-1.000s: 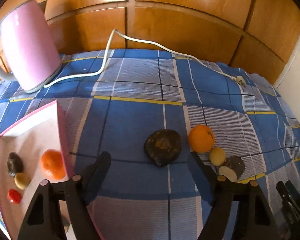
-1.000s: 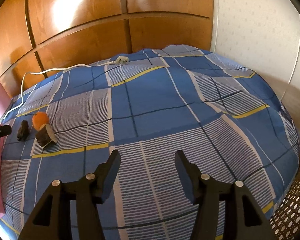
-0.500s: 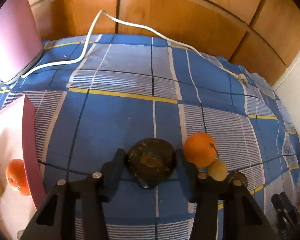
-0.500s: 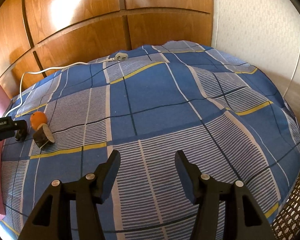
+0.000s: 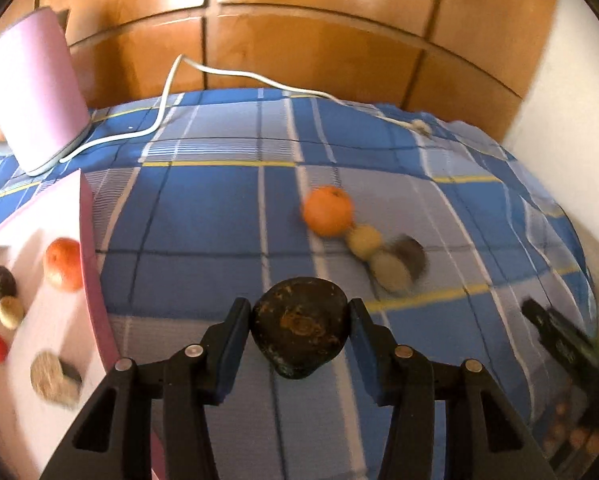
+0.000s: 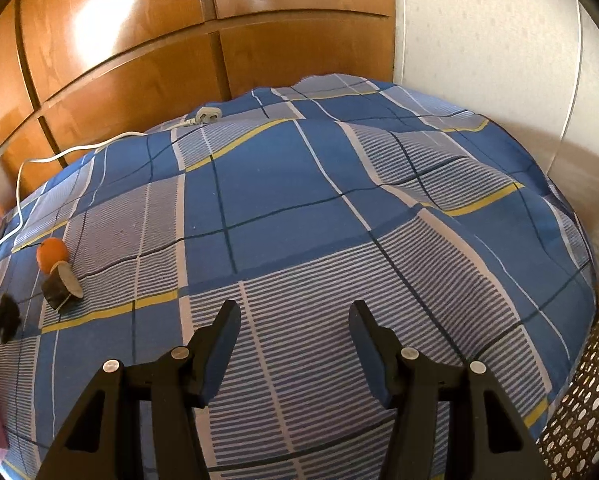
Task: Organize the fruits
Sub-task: 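Lift the dark brown fruit with the left tool, then carry the dark brown fruit with the left tool into the tray and release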
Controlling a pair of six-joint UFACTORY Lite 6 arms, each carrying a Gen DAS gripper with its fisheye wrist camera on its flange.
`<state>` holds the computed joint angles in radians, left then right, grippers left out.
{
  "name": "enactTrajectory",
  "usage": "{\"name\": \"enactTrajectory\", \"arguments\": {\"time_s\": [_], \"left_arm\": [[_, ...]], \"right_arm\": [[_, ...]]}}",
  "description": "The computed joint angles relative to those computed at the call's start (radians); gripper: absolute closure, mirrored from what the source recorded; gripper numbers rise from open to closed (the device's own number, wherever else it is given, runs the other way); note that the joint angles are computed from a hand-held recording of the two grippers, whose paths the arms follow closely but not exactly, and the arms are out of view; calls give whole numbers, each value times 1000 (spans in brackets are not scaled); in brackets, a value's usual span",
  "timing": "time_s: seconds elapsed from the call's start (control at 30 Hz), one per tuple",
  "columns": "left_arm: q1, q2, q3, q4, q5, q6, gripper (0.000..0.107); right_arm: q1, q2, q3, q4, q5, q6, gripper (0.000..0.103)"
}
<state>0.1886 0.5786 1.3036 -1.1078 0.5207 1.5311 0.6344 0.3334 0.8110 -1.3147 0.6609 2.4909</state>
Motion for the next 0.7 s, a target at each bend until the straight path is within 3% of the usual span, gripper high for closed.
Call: {"name": "enactTrajectory", "arguments": {"time_s": [0.17, 0.3, 0.43, 0.53, 0.7], "left_arm": [[0, -122, -211, -136, -20, 216, 57], [-2, -143, -279, -243, -39, 340, 57], [-13, -103, -251, -194, -56, 280, 57], [-27, -126, -291, -298, -89, 404, 57], [18, -117, -256, -209, -20, 306, 58]], "right_arm": [[22, 6, 10, 16, 11, -4, 46], [55, 13, 31, 30, 21, -15, 46], [90, 35, 70, 28, 7, -52, 46], [115, 57, 110, 36, 11, -87, 46], [156, 93, 176, 76, 42, -171, 46]]}}
